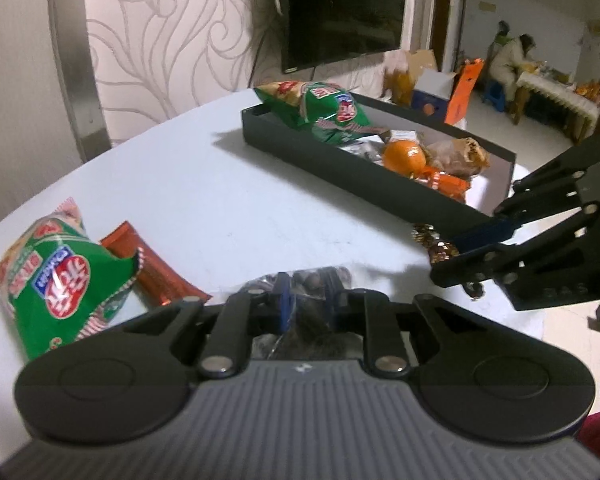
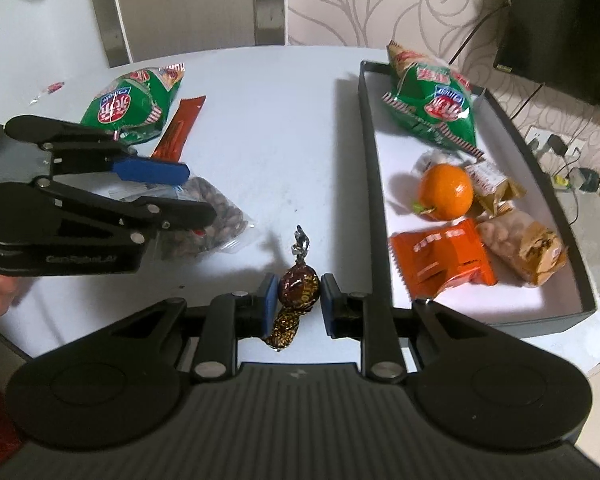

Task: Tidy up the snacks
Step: 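Grasp the brown wrapped candy with the right tool while the left tool closes on the clear nut bag, then lift the clear nut bag with the left tool while the right tool holds the brown candy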

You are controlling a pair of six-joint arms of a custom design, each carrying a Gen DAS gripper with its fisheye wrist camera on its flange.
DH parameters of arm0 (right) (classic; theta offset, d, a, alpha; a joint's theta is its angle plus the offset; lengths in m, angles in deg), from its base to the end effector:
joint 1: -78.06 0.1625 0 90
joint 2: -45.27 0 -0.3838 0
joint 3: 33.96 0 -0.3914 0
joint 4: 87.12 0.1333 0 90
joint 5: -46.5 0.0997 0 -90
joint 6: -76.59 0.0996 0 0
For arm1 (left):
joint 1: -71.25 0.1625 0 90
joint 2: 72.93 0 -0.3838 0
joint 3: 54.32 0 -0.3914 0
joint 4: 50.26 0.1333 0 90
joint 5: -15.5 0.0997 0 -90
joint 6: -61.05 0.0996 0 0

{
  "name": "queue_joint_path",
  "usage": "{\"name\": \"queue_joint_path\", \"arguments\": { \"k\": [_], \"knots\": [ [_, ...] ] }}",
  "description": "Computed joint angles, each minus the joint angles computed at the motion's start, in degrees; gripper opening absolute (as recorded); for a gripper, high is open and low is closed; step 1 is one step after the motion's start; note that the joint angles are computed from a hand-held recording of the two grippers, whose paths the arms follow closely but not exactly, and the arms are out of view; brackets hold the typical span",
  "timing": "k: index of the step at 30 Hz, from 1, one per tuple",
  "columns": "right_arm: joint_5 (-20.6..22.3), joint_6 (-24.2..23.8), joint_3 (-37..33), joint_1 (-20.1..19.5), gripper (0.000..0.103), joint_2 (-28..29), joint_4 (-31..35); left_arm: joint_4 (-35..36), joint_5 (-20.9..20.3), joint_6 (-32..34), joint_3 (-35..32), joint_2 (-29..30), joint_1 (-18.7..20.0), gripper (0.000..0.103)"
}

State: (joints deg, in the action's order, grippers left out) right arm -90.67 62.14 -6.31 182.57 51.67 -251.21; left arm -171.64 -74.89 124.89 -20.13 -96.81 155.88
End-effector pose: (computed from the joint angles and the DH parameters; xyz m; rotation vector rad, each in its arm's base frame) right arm 0.2652 -0.7842 -0.0871 0.2116 -2.2209 0.8033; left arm 0.0511 -0.8735 0.1907 1.6652 2.4102 -0.4803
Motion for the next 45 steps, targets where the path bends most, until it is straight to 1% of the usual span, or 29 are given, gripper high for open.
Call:
{"name": "queue_joint_path", "arguments": {
  "k": [3, 5, 7, 8, 10, 12, 19, 28, 29, 30, 38, 40, 42, 43, 44, 45],
  "knots": [
    [0.6, 0.4, 3.0, 0.1, 0.027, -1.7, -1.0, -1.1, 0.7, -0.7, 0.6, -0.2, 0.0, 0.019],
    [0.7, 0.4, 3.8, 0.2, 0.027, -2.2, -0.9, -1.4, 0.8, -1.4, 0.6, -0.3, 0.1, 0.020],
    [1.2, 0.6, 5.1, 0.1, 0.027, -3.0, -0.7, -4.1, 1.4, -0.3, 2.7, -1.3, 0.2, 0.021],
    [1.1, 0.5, 5.0, 0.1, 0.027, -2.9, -0.9, -4.2, 1.5, 0.0, 2.7, -1.2, 0.3, 0.022],
    [1.4, 0.6, 5.7, 0.0, 0.027, -3.2, -0.8, -4.0, 1.1, -0.2, 2.5, -1.2, 0.6, 0.020],
    [1.5, 0.4, 5.9, 0.0, 0.027, -3.3, -1.1, -5.4, 1.4, 0.0, 4.1, -1.9, 0.4, 0.015],
    [2.4, -1.0, 6.5, 0.6, 0.027, -4.1, -2.0, -8.5, 2.6, -1.2, 6.7, -3.2, -0.1, 0.012],
    [3.4, -3.2, 8.6, 1.1, 0.027, -5.6, -4.3, -9.5, 1.5, -3.2, 5.8, -3.0, -1.0, 0.011],
    [3.5, -3.3, 9.1, 1.2, 0.027, -5.9, -4.5, -9.8, 1.5, -3.2, 5.9, -3.0, -1.1, 0.010],
    [3.6, -3.4, 9.4, 1.2, 0.027, -6.1, -4.8, -10.0, 1.4, -3.2, 5.9, -2.9, -1.3, 0.003],
    [3.6, -4.9, 12.2, 1.6, 0.027, -8.2, -6.8, -11.4, 0.4, -2.6, 6.8, -3.1, -2.2, 0.003],
    [3.7, -4.4, 13.7, 1.4, 0.027, -9.1, -7.0, -13.3, 0.3, -2.4, 8.8, -4.3, -2.0, 0.003],
    [4.0, -4.3, 15.2, 1.4, 0.027, -10.0, -7.3, -12.8, 0.0, -2.6, 10.0, -5.4, -1.4, 0.007],
    [4.3, -4.3, 15.7, 1.3, 0.027, -10.2, -7.4, -12.2, 0.4, -2.3, 10.4, -5.9, -1.2, 0.007],
    [4.6, -4.1, 15.9, 1.2, 0.027, -10.4, -7.3, -12.2, 1.4, -1.8, 11.3, -6.4, -1.0, 0.011],
    [4.9, -3.9, 16.2, 1.1, 0.027, -10.5, -7.2, -12.6, 2.3, -1.5, 11.9, -6.6, -1.0, 0.026]
  ]
}}
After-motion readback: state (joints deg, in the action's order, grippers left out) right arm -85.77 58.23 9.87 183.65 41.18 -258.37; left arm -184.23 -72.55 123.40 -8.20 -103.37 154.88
